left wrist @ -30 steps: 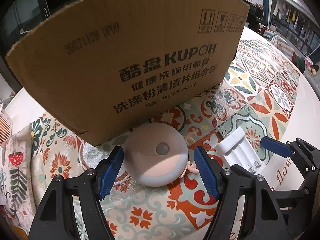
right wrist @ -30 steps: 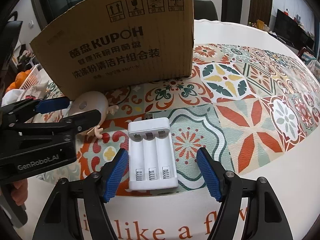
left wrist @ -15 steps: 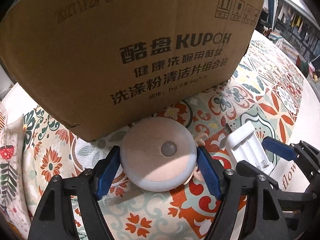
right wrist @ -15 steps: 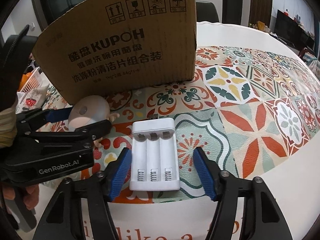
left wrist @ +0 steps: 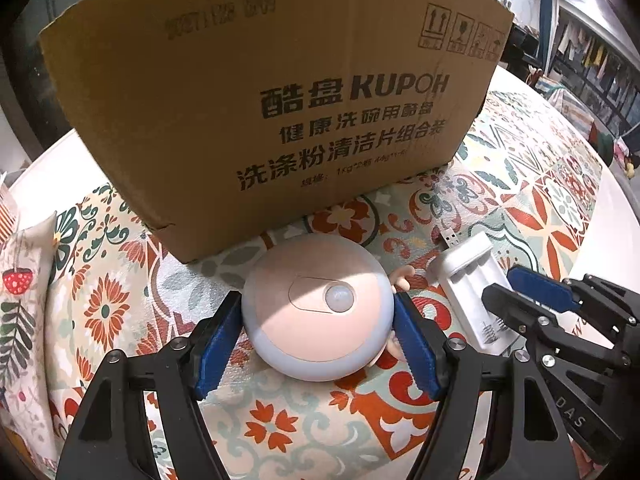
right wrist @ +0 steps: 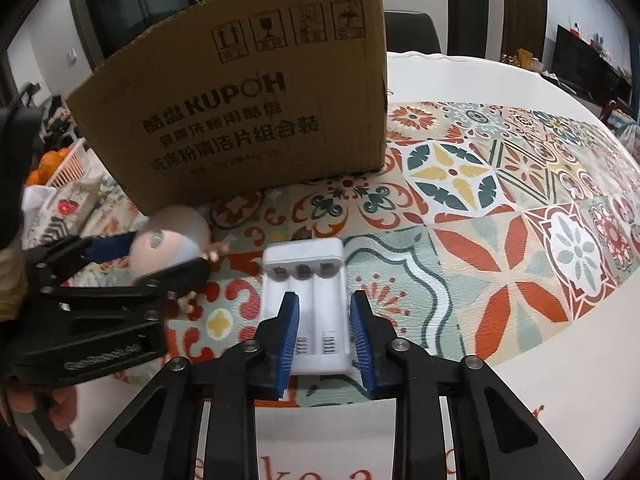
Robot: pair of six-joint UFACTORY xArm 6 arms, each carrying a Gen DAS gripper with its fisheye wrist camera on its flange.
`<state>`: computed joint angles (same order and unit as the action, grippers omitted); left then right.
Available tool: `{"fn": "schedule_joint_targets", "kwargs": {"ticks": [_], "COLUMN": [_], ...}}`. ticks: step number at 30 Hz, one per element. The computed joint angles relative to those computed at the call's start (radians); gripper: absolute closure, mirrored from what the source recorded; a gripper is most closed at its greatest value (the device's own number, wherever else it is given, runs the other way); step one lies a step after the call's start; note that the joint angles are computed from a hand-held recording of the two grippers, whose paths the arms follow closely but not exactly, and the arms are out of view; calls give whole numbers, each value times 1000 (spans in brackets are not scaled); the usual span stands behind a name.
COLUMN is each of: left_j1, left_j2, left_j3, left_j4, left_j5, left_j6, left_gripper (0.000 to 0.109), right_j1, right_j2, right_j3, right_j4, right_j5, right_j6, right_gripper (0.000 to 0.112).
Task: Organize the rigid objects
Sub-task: 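Grasp the pink round night light with the left gripper while the right gripper grasps the white battery charger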
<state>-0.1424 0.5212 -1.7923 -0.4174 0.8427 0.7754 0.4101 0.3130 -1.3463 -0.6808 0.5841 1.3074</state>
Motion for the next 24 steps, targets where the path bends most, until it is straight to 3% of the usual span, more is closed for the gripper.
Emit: {"fn": "schedule_joint_targets", "kwargs": {"ticks": [2, 4, 6, 13, 20, 23, 24], "left_j1": [4, 11, 13, 29, 38, 37, 38], "left_j2": [-5, -11, -15, -21, -23, -30, -35], "left_j3": [5, 9, 11, 17, 35, 50, 58], "left_j4": [-3, -13, -16, -12, 4, 1, -3], "left_j5": [-2, 2, -3, -22, -30, -33, -34], "left_j6": [0, 12, 13, 9, -14, -22, -25], "left_gripper": [35, 35, 35, 35, 35, 35, 35], "right_j1": [-7, -13, -12, 2, 34, 46, 45], "right_j2": [-1, -7, -10, 25, 74, 82, 80], "right_j3": [6, 16, 19, -22, -98, -108, -105], "right_j4": [44, 65, 43, 58, -14, -63, -62], "right_j5": [-12, -33, -38, -35, 75, 101, 99], "right_j6": [-25, -28, -3, -47, -46, -32, -34], "right_gripper": [80, 61, 50, 48, 49, 63, 63]}}
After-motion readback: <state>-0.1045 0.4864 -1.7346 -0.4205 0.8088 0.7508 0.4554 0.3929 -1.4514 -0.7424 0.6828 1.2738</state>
